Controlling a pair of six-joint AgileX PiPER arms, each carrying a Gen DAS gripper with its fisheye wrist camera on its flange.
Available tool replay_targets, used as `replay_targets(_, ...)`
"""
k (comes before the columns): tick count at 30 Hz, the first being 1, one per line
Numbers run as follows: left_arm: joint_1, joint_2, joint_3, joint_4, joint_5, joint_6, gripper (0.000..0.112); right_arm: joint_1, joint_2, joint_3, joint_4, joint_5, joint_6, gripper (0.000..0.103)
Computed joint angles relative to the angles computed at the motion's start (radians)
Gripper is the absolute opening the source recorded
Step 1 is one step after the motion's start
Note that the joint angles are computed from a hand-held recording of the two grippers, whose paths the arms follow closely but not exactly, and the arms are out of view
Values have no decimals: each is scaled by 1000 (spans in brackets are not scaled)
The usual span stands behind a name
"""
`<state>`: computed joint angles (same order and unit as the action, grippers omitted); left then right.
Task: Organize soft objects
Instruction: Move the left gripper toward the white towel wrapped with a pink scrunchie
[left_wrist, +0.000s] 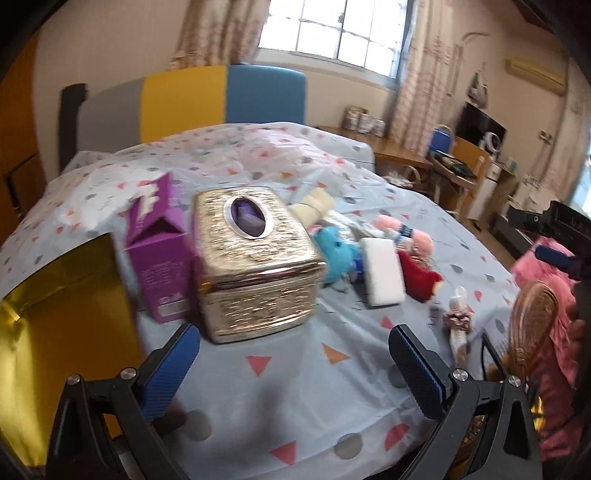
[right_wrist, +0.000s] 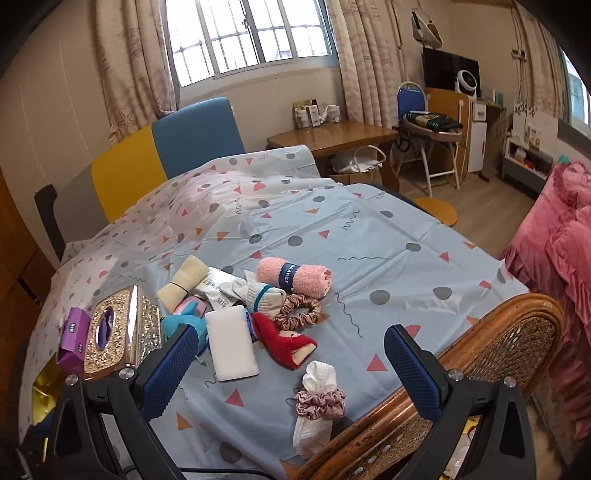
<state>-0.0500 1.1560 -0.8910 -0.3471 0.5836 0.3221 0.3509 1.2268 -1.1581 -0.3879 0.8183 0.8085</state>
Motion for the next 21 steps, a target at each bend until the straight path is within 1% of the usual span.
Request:
replay_targets(1,-33,11,1,21,-27,-5,103,-19,-12,8,39,-13,-45,103)
replay_targets(2,-62,23,-5,51,-38,-26,103,-32,-22,15,64,-22,-70,103)
replay_targets(3,-77,36,-16,41,-31,-10,103,-42,-34,23,82,-32,-89,103)
replay_targets(5,-90,77,-45,-46,-3,84,103,-54,-57,37,97,-48,-113,103)
replay_targets(6,-106,102,-60,-52,-5,93,103,-61,-63,40,101,-55,-121,103)
replay_targets(8,-134,181,-120,-83,27,119,103,-74,-79,49,106,-65,-127,103)
replay_targets(9,-156,215,-143,-81,19,116,103,-86,-86,50,122,-70,-142,103)
replay_targets(10,-176,232,-155,-78,9,112,103,-95,-89,49,134,-71,-152,103)
replay_targets(12,-216,281,-197,-85,17,116,103,-112,-104,57,148,-79,-168,103)
replay_targets(15,-267,347,-252,-121,35,138,103,-146,-120,70,177,-89,-198,103)
replay_targets(17,-284,368,-259,-172,33,180,103,-167,-131,80,194,-94,-214,103)
replay_targets(18,-294,395,-278,-188,50,190,103,-178,-139,86,205,-100,-221,103)
replay_targets(19,-303,417,-295,-192,59,186,102,-190,-144,90,215,-102,-228,103)
replay_targets(20,-311,443,-315,-217,77,197,97,-200,-147,92,224,-103,-232,103)
replay_targets(21,-325,472,-340,-222,95,191,96,-213,-148,93,240,-103,-245,103)
